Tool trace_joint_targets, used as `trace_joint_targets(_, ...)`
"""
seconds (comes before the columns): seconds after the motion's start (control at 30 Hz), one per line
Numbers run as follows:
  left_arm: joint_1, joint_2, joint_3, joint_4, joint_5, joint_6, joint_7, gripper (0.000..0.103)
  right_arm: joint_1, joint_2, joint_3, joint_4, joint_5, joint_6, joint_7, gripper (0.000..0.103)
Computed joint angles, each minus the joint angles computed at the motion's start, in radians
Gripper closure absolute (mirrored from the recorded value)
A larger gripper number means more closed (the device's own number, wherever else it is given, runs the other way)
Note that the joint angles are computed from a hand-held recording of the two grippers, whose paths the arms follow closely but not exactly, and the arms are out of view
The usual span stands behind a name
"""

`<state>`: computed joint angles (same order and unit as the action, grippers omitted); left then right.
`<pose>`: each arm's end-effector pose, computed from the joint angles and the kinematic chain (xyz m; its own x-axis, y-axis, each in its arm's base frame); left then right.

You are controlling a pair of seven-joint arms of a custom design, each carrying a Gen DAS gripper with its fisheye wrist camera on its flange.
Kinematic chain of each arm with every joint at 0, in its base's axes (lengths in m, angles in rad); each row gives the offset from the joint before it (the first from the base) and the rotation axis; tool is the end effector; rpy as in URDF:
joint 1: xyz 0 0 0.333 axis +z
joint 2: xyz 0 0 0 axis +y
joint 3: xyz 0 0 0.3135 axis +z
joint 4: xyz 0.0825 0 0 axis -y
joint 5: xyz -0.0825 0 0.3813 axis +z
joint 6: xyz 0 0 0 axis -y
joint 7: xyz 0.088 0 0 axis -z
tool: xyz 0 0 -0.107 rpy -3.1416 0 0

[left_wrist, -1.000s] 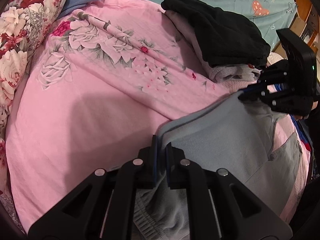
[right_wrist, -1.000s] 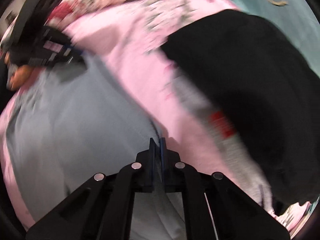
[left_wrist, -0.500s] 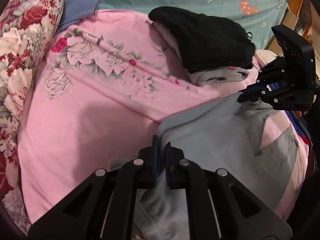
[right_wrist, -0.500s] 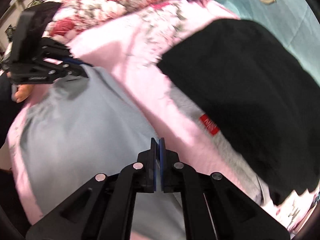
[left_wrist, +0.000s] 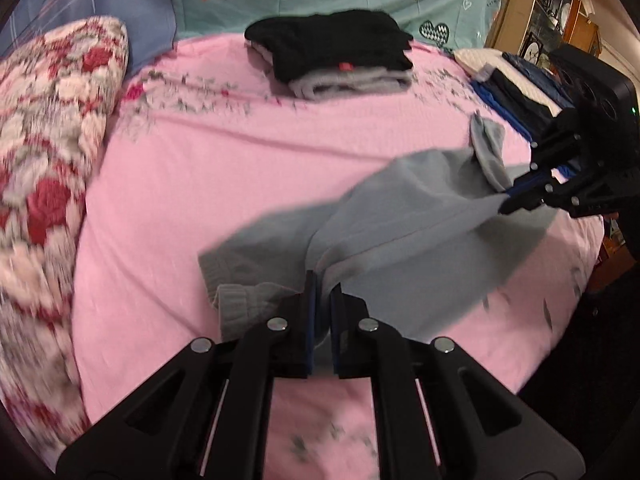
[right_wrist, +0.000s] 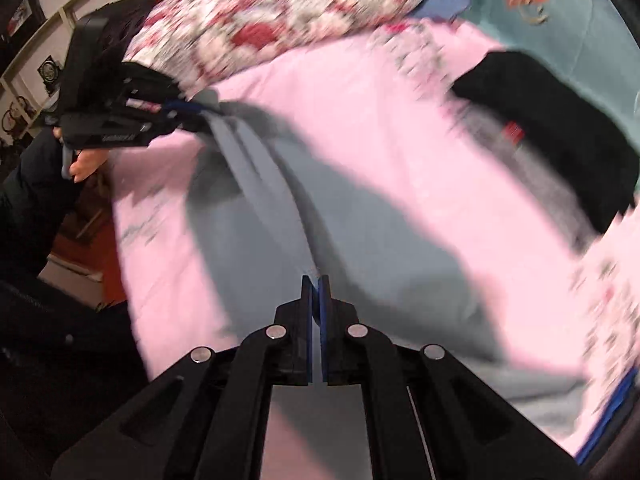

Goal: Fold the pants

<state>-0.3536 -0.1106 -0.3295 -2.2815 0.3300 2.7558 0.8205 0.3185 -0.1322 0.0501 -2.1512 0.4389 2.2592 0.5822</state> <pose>0.4087 -0.3544 0.4602 -0.2444 -0.9625 0.1181 -0.8125 0.1367 -0.5666 0.4918 0.2029 0.4829 0.9025 -0.4274 -0.0525 -0.4088 -0.8119 -0.4167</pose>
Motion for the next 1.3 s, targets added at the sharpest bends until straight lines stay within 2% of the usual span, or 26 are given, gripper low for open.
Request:
trace_joint_targets(0.13,-0.019,-0.012,-0.017,-0.061,-0.022,-0.006,-0.038,0.096,0.025,-0.069,0.006,-0.154,0.052,0.043,-0.004,0.100)
trace_joint_targets(0.2,-0.020,0.005,-0.025,-0.063,-0.003,-0.022,-0.073,0.090,0.035,-0.081,0.009,-0.201,0.058,0.082,0.008,0.100)
trace_joint_targets(0.3,-0.019,0.008,-0.020,-0.080,0.030,0.022,-0.119,0.080,0.052,-0.089,0.016,-0.254,0.056,0.155,0.034,0.100)
trace_joint_targets(0.37,-0.034,-0.006,-0.004,-0.102,-0.042,0.074,-0.073,0.046,0.063,-0.092,0.010,-0.260,0.070,0.171,0.044,0.100)
trace_joint_targets(0.4,-0.032,-0.022,-0.006,-0.118,-0.040,0.106,-0.076,0.039,0.067,-0.096,0.011,-0.265,0.068,0.182,0.054,0.100)
trace_joint_targets(0.43,-0.023,-0.035,-0.015,-0.125,-0.019,0.121,-0.092,0.022,0.070,-0.100,0.009,-0.270,0.069,0.191,0.057,0.100)
trace_joint_targets(0.47,-0.002,-0.060,-0.034,-0.135,0.030,0.126,-0.137,0.013,0.074,-0.098,0.007,-0.269,0.070,0.190,0.060,0.100)
trace_joint_targets(0.6,0.039,-0.164,-0.054,-0.221,0.021,0.215,-0.228,0.013,0.080,-0.076,0.003,-0.258,0.062,0.186,0.072,0.096)
trace_joint_targets(0.67,0.090,-0.205,-0.091,-0.249,0.007,0.264,-0.309,0.013,0.077,-0.080,-0.002,-0.248,0.059,0.147,0.073,0.083)
trace_joint_targets(0.7,0.132,-0.216,-0.132,-0.241,0.013,0.257,-0.359,0.013,0.073,-0.079,-0.005,-0.234,0.058,0.114,0.084,0.072)
trace_joint_targets(0.73,0.180,-0.218,-0.178,-0.226,0.033,0.253,-0.415,0.013,0.072,-0.085,-0.010,-0.228,0.073,0.092,0.084,0.066)
trace_joint_targets(0.8,0.261,-0.211,-0.261,-0.180,0.086,0.204,-0.521,0.014,0.076,-0.108,-0.022,-0.227,0.136,0.077,0.058,0.065)
trace_joint_targets(0.87,0.294,-0.166,-0.294,-0.132,0.139,0.186,-0.609,0.016,0.084,-0.122,-0.024,-0.230,0.193,0.091,0.036,0.065)
trace_joint_targets(0.9,0.308,-0.137,-0.306,-0.107,0.169,0.178,-0.649,0.018,0.090,-0.123,-0.018,-0.235,0.217,0.125,0.036,0.067)
trace_joint_targets(0.93,0.303,-0.112,-0.301,-0.089,0.184,0.167,-0.660,0.029,0.093,-0.117,-0.010,-0.237,0.222,0.147,0.044,0.079)
trace_joint_targets(0.97,0.289,-0.068,-0.287,-0.060,0.184,0.148,-0.652,0.047,0.095,-0.099,0.000,-0.230,0.215,0.162,0.066,0.083)
trace_joint_targets(1.0,0.259,-0.033,-0.259,-0.041,0.148,0.136,-0.616,0.059,0.097,-0.081,0.006,-0.225,0.209,0.169,0.082,0.084)
trace_joint_targets(1.03,0.224,0.012,-0.226,-0.017,0.080,0.119,-0.556,0.082,0.099,-0.060,0.012,-0.219,0.203,0.177,0.101,0.085)
trace_joint_targets(1.07,0.202,0.045,-0.202,-0.001,0.031,0.107,-0.511,0.094,0.099,-0.036,0.021,-0.212,0.187,0.182,0.127,0.085)
trace_joint_targets(1.13,0.183,0.099,-0.176,0.039,0.039,0.051,-0.521,0.094,0.093,-0.001,0.030,-0.200,0.155,0.169,0.177,0.085)
trace_joint_targets(1.2,0.165,0.138,-0.146,0.072,0.046,-0.008,-0.535,0.094,0.096,-0.017,0.031,-0.215,0.171,0.190,0.160,0.084)
trace_joint_targets(1.23,0.156,0.150,-0.128,0.085,0.056,-0.039,-0.554,0.094,0.093,-0.020,0.030,-0.209,0.160,0.167,0.175,0.084)
trace_joint_targets(1.27,0.148,0.162,-0.110,0.093,0.065,-0.062,-0.573,0.099,0.085,-0.018,0.019,-0.188,0.157,0.109,0.196,0.084)
trace_joint_targets(1.3,0.144,0.165,-0.092,0.084,0.054,-0.039,-0.570,0.100,0.073,-0.017,0.005,-0.165,0.167,0.050,0.208,0.082)
